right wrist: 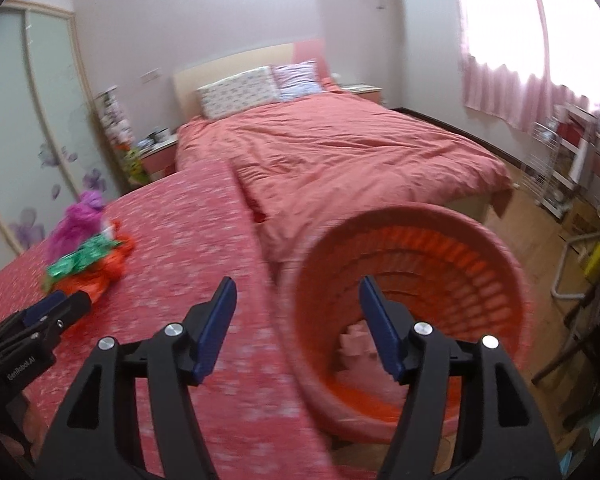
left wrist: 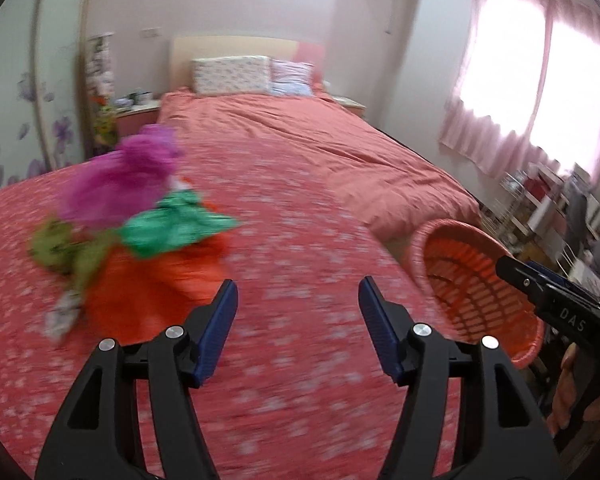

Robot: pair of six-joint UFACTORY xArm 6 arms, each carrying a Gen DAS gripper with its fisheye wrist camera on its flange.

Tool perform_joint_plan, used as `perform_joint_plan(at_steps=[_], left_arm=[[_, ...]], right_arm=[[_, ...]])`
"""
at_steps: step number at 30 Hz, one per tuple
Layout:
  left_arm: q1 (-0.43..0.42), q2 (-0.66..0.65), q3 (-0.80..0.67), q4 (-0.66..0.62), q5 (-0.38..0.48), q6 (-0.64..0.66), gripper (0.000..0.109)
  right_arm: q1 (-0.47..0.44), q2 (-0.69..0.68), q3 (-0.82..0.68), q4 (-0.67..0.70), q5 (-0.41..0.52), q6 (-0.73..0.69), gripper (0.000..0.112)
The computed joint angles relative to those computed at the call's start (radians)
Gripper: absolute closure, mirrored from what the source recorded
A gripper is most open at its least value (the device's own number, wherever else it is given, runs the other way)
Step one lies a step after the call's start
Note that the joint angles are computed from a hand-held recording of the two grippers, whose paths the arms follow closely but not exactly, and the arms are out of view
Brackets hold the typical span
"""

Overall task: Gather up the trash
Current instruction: 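Grasp the green plastic bag with the right tool from the pile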

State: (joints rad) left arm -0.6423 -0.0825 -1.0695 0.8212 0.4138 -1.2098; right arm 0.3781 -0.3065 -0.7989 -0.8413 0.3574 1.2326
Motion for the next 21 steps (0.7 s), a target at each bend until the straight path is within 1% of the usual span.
perform_joint_plan(at_steps=[3,6,10,12,14,18,19,21], left_arm=[[0.044,-0.081,0.078,0.040,0.018,-0.046,0.046],[0.110,-0.172,0.165,0.068,0.036,-0.075,0.046],[0.173,-0.237,0.227,0.089,0.067,-0.103,0.046],[0.210,-0.255,0.249,0.097,0.075,-0.120,0.046],[0.237,-0.268,0.268,0.103,0.080,-0.133,0.046],[0.285,-0.292,0.308,0.098,0.080,-0.149,0.046],[0.299,-0.296,0.318,0.106,0.072,-0.160,0.046],[0.328,-0.304,0.339,0.079,0.054,-0.136,0.046]], right_arm=[[0.062,0.082,-0.084,0.014,-0.006,-0.018,0.050],[0.123,0.178,-0.185,0.047,-0.009,-0.064,0.050],[0.188,0.342,-0.371,0.136,-0.002,-0.170,0.057],[0.210,0.417,-0.460,0.197,0.007,-0.227,0.063],[0.232,0.515,-0.584,0.287,0.028,-0.308,0.071],[0.258,0.671,-0.793,0.399,0.081,-0.418,0.072],[0.267,0.727,-0.871,0.435,0.111,-0.458,0.072],[0.282,0.804,-0.978,0.449,0.166,-0.479,0.072]])
